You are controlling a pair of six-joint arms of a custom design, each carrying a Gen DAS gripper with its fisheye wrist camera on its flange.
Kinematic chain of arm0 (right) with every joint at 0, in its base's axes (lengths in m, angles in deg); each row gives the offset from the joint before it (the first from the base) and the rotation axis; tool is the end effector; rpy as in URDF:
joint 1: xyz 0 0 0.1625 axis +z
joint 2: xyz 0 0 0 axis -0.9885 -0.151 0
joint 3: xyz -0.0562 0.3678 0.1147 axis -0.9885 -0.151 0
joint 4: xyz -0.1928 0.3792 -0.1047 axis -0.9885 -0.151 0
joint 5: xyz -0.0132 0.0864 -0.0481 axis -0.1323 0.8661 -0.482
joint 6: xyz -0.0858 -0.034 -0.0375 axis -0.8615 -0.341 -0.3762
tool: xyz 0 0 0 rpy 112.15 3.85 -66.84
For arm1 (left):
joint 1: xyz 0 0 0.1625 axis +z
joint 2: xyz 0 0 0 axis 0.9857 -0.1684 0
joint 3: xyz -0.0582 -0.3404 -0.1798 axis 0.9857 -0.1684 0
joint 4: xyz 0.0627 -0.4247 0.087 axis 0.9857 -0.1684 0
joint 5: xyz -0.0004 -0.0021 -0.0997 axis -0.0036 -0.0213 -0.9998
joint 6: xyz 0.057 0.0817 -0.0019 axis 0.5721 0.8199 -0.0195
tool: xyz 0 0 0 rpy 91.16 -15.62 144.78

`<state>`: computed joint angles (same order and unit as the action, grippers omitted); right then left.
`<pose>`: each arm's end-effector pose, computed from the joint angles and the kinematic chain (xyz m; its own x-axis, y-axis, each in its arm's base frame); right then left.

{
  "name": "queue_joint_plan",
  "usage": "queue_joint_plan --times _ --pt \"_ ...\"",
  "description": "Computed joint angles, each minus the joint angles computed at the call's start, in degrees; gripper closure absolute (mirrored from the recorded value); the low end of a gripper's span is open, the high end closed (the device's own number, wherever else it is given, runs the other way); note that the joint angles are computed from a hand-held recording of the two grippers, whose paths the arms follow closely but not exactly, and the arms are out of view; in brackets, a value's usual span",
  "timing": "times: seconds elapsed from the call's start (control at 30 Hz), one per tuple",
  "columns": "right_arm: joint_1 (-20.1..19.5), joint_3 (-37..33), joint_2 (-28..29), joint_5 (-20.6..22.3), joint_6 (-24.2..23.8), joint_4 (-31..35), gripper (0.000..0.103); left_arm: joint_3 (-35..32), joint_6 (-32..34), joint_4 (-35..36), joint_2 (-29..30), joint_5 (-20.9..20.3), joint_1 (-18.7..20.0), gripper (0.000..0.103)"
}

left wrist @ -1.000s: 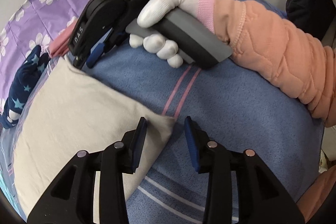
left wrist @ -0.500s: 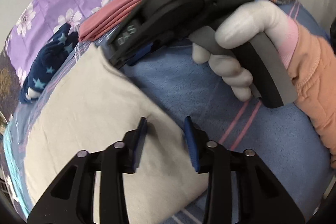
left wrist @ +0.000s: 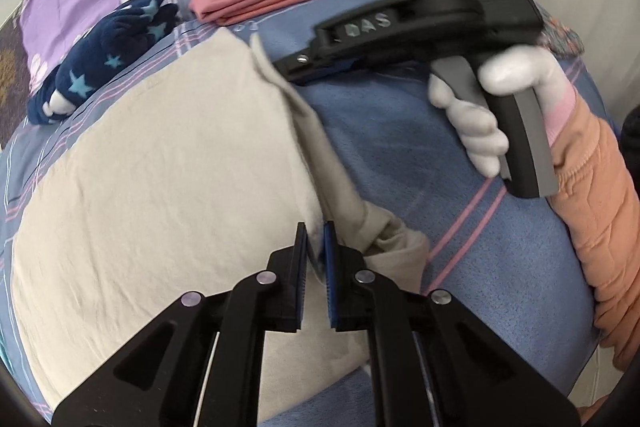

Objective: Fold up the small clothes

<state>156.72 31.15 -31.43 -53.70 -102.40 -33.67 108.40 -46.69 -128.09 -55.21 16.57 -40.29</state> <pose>-0.0469 -0.7837 0.2631 -0.8262 -0.5603 -0.0596 -0.5401 0.8177 -0.1993 -0.4367 -0.6273 -0.0271 -0.6855 0.2631 -0.6789 0.4589 0.8801 -0.1223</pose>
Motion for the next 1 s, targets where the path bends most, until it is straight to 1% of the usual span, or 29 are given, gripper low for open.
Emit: queue_joint_plan --times 0.07,0.1,0.2,0.3,0.4,0.43,0.47,0.53,0.57,0.6,0.67,0.7,0.77,0.8,0.87,0.93,0.97,1.0 --pt "0.0 -0.1 0.0 0.2 0.1 0.3 0.072 0.1 1.1 -0.3 0.1 -0.7 -0.5 0.091" --pt "0.0 -0.2 0.0 0.3 0.2 0.5 0.072 0.1 1.5 -0.2 0.3 -1.0 -0.7 0.085" --pt "-0.1 -0.5 0.1 0.6 0.5 0.9 0.072 -0.4 3.5 0.2 1.0 -1.0 -1.1 0.072" --pt "-0.1 0.6 -1.0 -0.1 0.3 -0.6 0.072 -0.2 4.0 -0.3 1.2 -0.4 -1.2 0.072" --pt "0.2 4.4 -4.2 -2.3 -2.0 -5.8 0.073 1.0 3.2 -2.6 0.4 -1.4 -0.9 0.072" --pt "0.1 6.2 -5.8 -2.6 -2.7 -7.0 0.075 1.5 3.2 -3.4 0.1 -1.5 -0.8 0.072" --pt "-0.2 8.0 -7.6 -2.5 -4.0 -7.0 0.081 2.3 3.1 -4.5 -0.4 -1.7 -0.8 0.072" --pt "-1.0 12.7 -11.3 -2.6 -7.0 -8.4 0.083 4.1 3.2 -7.3 -1.4 -2.5 -0.7 0.072" --pt "-1.7 16.4 -14.1 -3.2 -9.2 -8.8 0.084 5.2 3.4 -8.9 -2.1 -3.1 -0.5 0.072" --pt "-2.2 18.2 -15.5 -3.4 -10.1 -8.4 0.084 6.1 3.4 -10.4 -2.6 -3.6 -0.3 0.072" --pt "-3.6 21.3 -18.3 -2.5 -11.6 -5.6 0.084 7.8 3.2 -12.7 -3.7 -4.7 0.1 0.072" --pt "-4.4 22.9 -19.8 -1.4 -12.5 -4.2 0.084 8.3 3.1 -13.6 -4.0 -5.2 0.3 0.072" --pt "-4.8 26.4 -22.2 -0.8 -14.2 -6.4 0.084 9.2 3.2 -15.3 -4.4 -5.7 0.4 0.072" --pt "-4.6 27.2 -22.7 -0.8 -14.8 -6.9 0.084 9.4 3.2 -15.6 -4.5 -5.7 0.4 0.072" --pt "-4.2 27.2 -22.6 -1.0 -15.5 -5.9 0.084 9.8 3.3 -16.3 -4.7 -5.6 0.4 0.072" --pt "-2.9 27.8 -22.3 -3.7 -16.2 -7.3 0.084 10.2 3.2 -16.9 -4.9 -5.6 0.4 0.072" --pt "-2.2 28.0 -21.9 -5.5 -16.4 -8.5 0.082 10.5 3.0 -17.4 -5.1 -5.7 0.4 0.072" --pt "-1.7 27.9 -21.2 -6.3 -16.3 -9.2 0.078 10.7 2.9 -17.9 -5.2 -5.9 0.5 0.072"
